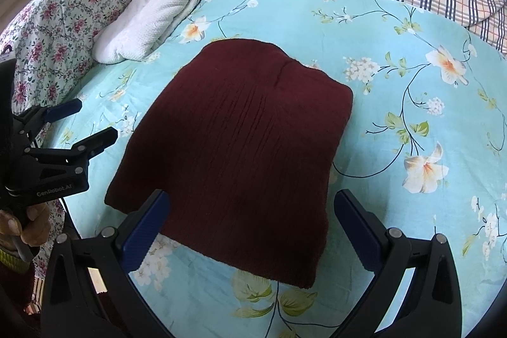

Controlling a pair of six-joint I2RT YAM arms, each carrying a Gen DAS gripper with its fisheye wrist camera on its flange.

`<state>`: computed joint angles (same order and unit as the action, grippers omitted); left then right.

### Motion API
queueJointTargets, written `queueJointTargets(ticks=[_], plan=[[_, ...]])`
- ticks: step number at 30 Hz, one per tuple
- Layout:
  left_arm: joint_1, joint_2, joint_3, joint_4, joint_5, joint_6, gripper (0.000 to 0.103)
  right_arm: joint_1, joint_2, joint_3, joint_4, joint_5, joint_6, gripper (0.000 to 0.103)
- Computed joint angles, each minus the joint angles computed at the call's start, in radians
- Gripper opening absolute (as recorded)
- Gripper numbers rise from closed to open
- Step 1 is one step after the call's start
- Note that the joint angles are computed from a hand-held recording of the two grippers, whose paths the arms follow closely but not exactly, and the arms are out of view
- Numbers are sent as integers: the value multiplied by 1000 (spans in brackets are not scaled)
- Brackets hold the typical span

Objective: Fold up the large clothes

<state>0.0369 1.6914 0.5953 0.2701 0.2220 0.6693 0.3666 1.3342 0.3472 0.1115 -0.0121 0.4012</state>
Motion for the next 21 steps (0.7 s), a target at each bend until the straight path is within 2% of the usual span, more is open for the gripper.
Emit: queueJointTargets(ticks=[21], plan=[[-7, -26, -27, 17, -21, -3, 90, -13, 6, -13, 22, -13, -5, 103]])
